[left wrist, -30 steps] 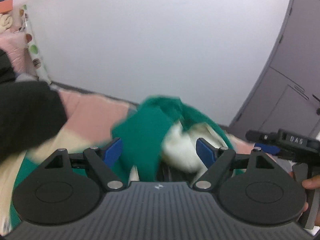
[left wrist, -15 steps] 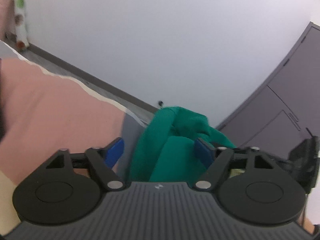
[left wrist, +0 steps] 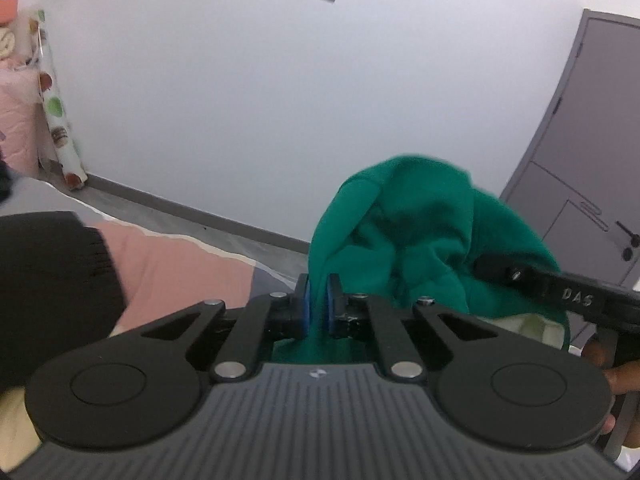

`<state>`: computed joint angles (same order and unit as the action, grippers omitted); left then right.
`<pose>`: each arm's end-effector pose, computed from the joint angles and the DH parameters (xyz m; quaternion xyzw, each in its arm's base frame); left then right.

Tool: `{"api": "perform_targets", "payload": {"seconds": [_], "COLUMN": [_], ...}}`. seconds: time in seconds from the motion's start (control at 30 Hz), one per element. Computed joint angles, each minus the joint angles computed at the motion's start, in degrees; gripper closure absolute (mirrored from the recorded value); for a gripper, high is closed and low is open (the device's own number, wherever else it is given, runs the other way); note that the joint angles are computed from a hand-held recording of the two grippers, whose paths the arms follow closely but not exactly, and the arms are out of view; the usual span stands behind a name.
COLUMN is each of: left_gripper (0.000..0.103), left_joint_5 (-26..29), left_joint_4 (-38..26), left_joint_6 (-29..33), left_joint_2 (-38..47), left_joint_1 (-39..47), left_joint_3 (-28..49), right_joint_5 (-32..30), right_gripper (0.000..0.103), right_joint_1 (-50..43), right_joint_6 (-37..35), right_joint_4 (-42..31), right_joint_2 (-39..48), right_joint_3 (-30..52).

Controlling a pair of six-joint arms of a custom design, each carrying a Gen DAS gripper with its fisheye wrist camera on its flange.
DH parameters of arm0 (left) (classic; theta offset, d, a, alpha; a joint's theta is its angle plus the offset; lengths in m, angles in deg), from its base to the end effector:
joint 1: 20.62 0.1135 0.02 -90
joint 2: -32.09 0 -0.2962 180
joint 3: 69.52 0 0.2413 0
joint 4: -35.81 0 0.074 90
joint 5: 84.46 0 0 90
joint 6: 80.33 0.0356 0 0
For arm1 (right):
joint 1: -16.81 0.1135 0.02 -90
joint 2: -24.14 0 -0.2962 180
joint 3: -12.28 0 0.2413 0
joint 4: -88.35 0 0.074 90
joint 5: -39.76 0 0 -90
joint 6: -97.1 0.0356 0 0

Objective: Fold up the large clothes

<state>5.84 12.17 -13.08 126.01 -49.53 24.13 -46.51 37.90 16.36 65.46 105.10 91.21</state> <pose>0.3341 -0.1847 0.3634 0.0465 0.8370 -0.2396 0.4899 0.2937 0.1108 0.3513 -0.0694 0.8399 0.1142 0.5260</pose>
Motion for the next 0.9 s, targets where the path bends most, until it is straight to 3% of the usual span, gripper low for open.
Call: {"api": "perform_targets", "payload": {"seconds": [0.17,0.3,0.4,0.53,0.6,0.63,0.73,0.8,0.9], "left_gripper": [0.095,0.095,0.095,0.095,0.095,0.095,0.094,0.094,0.092], "left_joint_5": [-10.4,-20.7,-30.8,-47.0,-52.8,-54.5,-59.0,-60.0,-59.4], "left_joint_4": [-5.0,-7.5,-10.0,-19.3,-24.8,-27.1,-37.9,-42.3,-49.3], "left_joint_6": [-0.3,-1.5,-5.5,-19.3,-28.4,-32.7,-50.4,-58.6,-70.9], "left_joint_2": [-14.8,-25.1,-33.3,-37.5,-38.4,-38.2,-37.0,-35.6,-33.7], "left_joint_1": [-8.1,-18.5,-29.1,-47.3,-55.3,-58.3,-69.3,-73.4,-78.3], "left_joint_3": [-7.7,-14.8,-22.8,-28.9,-31.0,-31.5,-33.0,-34.0,-34.8], "right_joint_5": [10.6,26.6,39.9,57.9,63.0,64.0,63.2,61.2,58.9], "right_gripper": [0.091,0.090,0.090,0.090,0.090,0.090,0.090,0.088,0.087], "right_joint_1": [10.5,26.9,42.1,67.2,78.3,83.2,91.9,96.5,99.4], "right_joint_6": [-1.9,-0.5,7.3,28.5,47.3,58.2,78.5,87.9,92.6], "right_joint_4": [-7.1,-14.5,-22.6,-41.2,-55.5,-62.8,-72.5,-75.3,-75.2], "right_joint_2": [-15.6,-25.9,-30.0,-29.4,-25.0,-22.4,-16.0,-13.1,-12.1], "right_joint_3": [-4.0,-7.4,-9.8,-11.0,-10.2,-10.5,-12.2,-12.9,-14.5]}}
